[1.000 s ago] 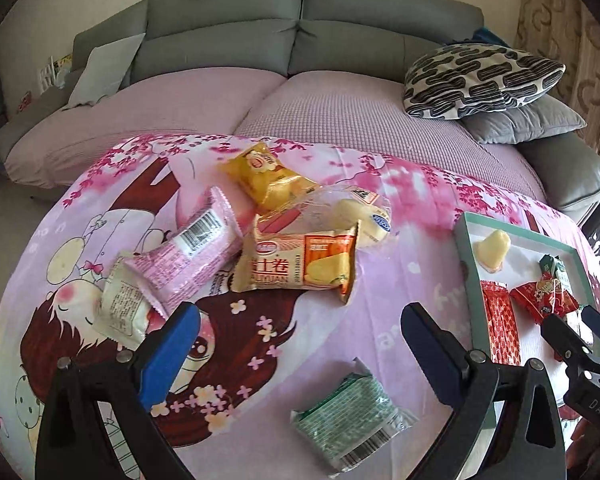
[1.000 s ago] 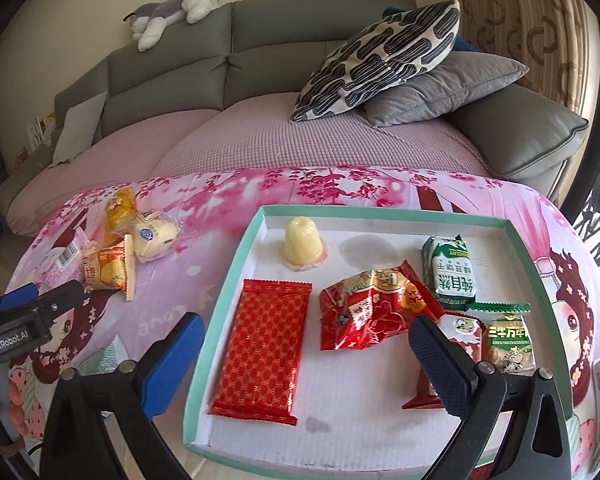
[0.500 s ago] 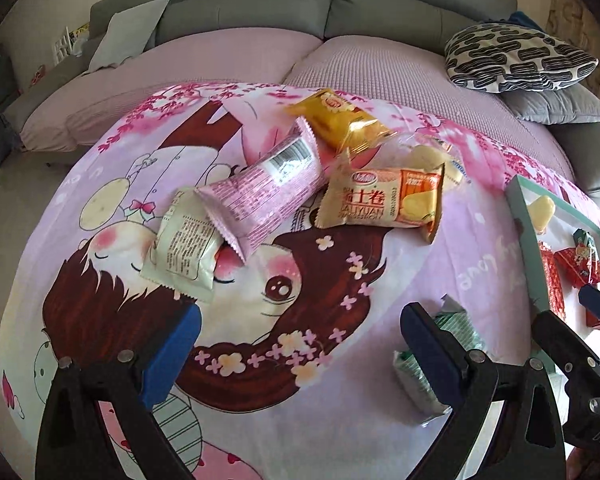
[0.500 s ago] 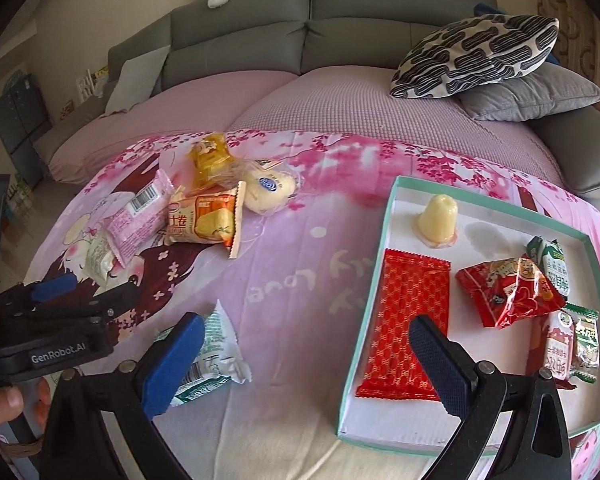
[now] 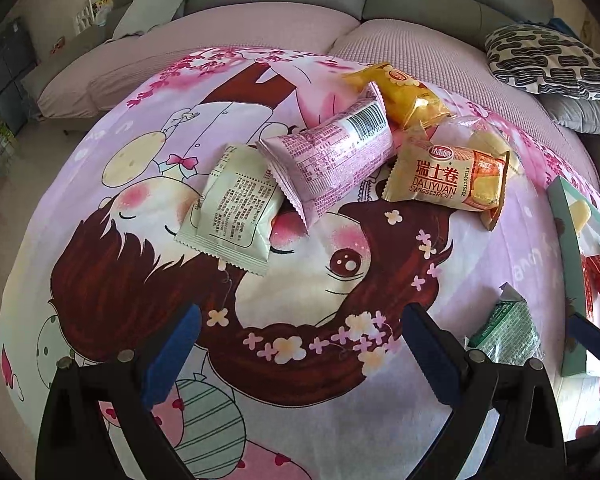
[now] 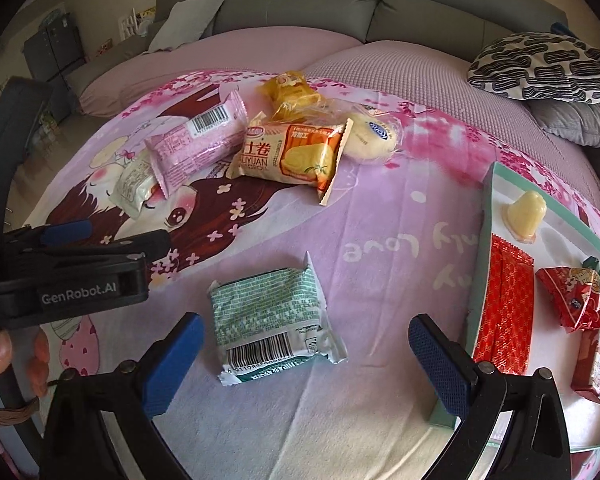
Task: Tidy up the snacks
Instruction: 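Grasp the green-white barcode pack with the right gripper while the left gripper approaches the pink wrapped bar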
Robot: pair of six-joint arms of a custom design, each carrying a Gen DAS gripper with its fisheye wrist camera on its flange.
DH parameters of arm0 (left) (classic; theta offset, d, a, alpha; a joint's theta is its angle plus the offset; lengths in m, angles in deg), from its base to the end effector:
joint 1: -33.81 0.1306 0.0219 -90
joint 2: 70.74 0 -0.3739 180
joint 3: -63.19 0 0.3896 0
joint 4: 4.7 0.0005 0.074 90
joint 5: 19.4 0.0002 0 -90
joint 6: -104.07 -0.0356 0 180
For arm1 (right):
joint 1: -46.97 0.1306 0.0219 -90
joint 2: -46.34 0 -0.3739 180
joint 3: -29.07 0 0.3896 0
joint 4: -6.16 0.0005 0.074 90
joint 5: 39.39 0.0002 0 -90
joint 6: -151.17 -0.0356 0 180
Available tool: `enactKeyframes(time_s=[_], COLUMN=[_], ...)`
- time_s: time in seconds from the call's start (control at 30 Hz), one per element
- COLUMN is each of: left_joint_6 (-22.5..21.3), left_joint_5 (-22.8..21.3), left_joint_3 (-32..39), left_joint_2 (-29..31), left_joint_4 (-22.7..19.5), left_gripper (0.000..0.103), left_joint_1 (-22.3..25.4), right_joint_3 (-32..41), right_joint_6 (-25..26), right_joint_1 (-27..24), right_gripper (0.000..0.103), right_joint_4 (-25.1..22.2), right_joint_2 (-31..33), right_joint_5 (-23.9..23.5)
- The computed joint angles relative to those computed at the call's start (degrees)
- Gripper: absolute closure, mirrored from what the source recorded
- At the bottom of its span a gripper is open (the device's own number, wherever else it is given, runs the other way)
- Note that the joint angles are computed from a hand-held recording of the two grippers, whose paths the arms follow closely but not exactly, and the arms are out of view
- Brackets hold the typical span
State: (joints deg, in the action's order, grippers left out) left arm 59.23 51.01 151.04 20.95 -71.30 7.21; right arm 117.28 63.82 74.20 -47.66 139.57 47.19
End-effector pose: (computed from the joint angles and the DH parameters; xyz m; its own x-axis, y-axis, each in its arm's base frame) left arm 0.4142 -0.1946 0.3768 -0.8221 -0.3355 -0.4601 -0.3708 0.9286 -0.0146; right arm 0.4328 0.2245 0.3760 -0.7377 -0.4315 -0.5192 -0.5189 0.8544 0.0271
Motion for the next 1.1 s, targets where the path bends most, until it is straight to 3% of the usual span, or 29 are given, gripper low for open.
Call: enactKeyframes(time_s=[0.37,0.73,1.1], left_joint_6=[0.1,-1.2,-5.0], left_joint_5=[0.0,-1.8,-3.3], left_joint_3=[0.2,2.2,4.3], left_joint_2=[0.0,0.3,1.5], left_joint_4=[0.8,2.7,5.8], left_gripper=[0.003,0.003,0.003], left_joint_1=[0.8,2.1,2.8], right_joint_3=[0.5,1.1,1.7], right_joint_6=[-0.5,-3.5,-6.7], right_joint_1=[0.3,-1.4,-3.1], right_gripper=[0.001,0.031,0.04], right_joint_4=[0.0,1.1,2.5], right_joint_2=[2.6,3.1,3.6], right_joint_5=[2.5,1.2,-1.9])
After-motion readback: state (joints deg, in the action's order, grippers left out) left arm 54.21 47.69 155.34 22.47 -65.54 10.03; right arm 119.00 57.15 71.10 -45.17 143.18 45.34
